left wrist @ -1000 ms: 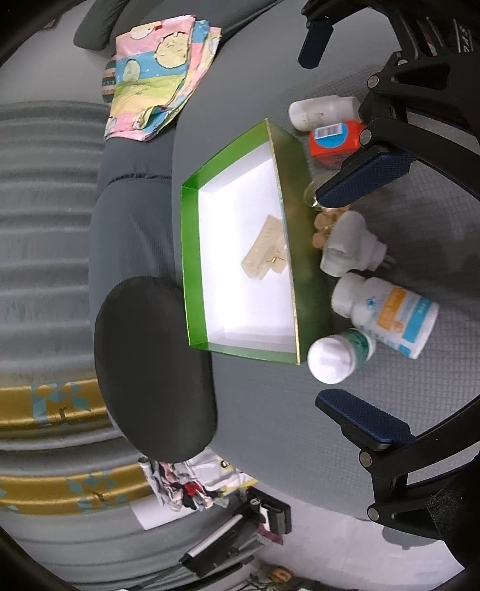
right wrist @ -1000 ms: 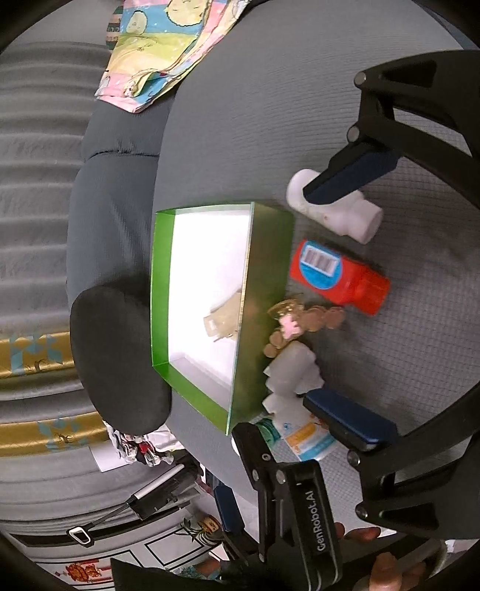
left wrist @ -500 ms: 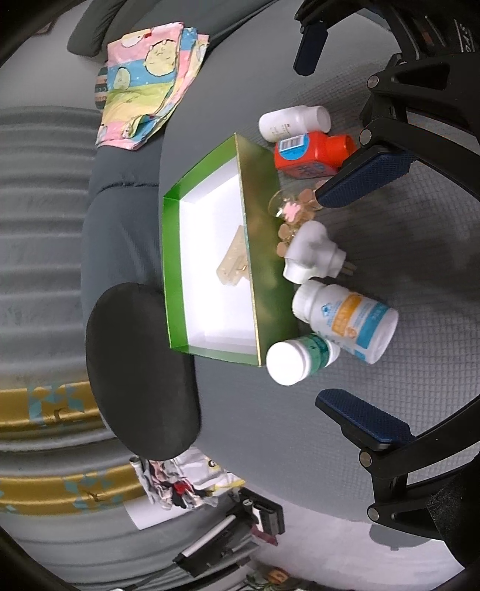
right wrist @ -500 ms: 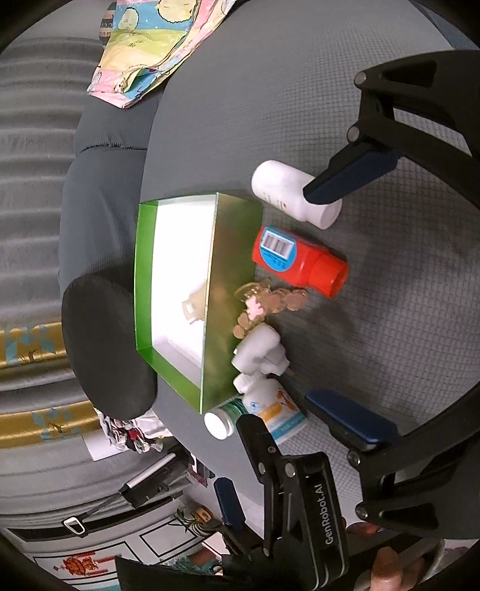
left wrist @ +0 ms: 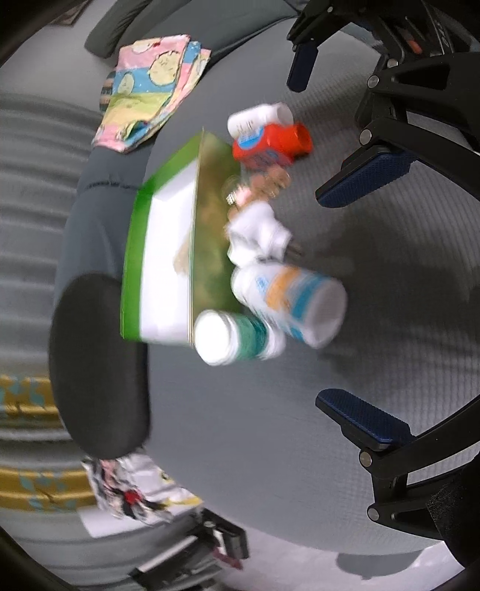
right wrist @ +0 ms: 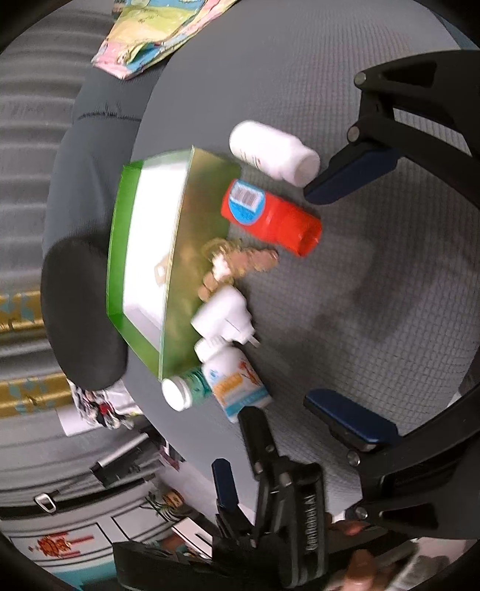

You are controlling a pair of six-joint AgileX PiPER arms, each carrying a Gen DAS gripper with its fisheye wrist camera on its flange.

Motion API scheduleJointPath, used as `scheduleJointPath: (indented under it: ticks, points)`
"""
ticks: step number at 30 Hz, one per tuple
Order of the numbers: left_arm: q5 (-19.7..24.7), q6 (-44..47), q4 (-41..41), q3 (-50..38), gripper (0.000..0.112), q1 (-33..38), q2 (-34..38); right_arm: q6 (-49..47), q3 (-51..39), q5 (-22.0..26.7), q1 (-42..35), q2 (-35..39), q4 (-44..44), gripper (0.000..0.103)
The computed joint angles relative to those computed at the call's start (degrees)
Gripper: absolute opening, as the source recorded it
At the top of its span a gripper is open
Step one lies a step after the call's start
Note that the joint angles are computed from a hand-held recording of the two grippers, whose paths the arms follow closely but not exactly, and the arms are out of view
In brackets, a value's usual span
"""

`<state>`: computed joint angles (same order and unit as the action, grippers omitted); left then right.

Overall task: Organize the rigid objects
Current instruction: 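Move the left gripper to the large white bottle with orange label, then close the left gripper around the large white bottle and lift it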

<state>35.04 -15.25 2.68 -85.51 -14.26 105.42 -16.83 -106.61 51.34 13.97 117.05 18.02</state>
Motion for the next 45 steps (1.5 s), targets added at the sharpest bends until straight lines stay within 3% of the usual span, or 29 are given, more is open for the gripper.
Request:
scheduleJointPath:
  ticks: [11, 18, 26, 28, 31, 33, 35, 36, 41, 45]
  points:
    - [0.24, 20.0, -26.8, 2.1, 0.099, 9.34, 2.14, -4.55, -6.07, 4.55, 2.95, 7.95, 8.7, 0.099]
    - [4.35, 23.3, -28.29, -4.84, 0.099, 9.75, 6.63, -2.57, -18.61, 8.3, 4.77, 16.73, 13.15, 0.097]
    - [11.74, 29.0, -30.42, -15.33, 0.098, 10.19, 13.5, 0.72, -30.88, 11.9, 6.34, 24.68, 13.19, 0.086]
    - [13.68, 30.25, -30.94, -18.36, 0.091, 10.28, 15.36, 1.19, -33.35, 12.43, 6.38, 26.11, 13.49, 0.086]
    - [16.8, 30.91, -31.52, -22.89, 0.089, 10.54, 18.34, 3.33, -39.21, 14.49, 6.43, 29.24, 13.01, 0.083]
    - [18.49, 31.49, -31.77, -25.23, 0.081, 10.54, 19.96, 4.61, -42.67, 15.67, 6.38, 31.08, 12.88, 0.082]
    - [20.3, 31.84, -31.85, -27.18, 0.065, 10.54, 21.31, 5.2, -45.53, 16.67, 6.26, 32.58, 13.11, 0.078]
    - [20.97, 31.7, -31.51, -28.2, 0.064, 10.38, 22.0, 5.98, -47.86, 17.75, 6.32, 33.75, 12.75, 0.078]
    - [21.97, 33.11, -32.6, -28.59, 0.061, 11.01, 22.78, 5.26, -44.46, 15.34, 6.5, 32.32, 11.26, 0.062]
    - [22.04, 34.82, -33.99, -27.43, 0.058, 11.45, 22.34, 3.96, -41.68, 14.63, 5.63, 31.17, 13.18, 0.057]
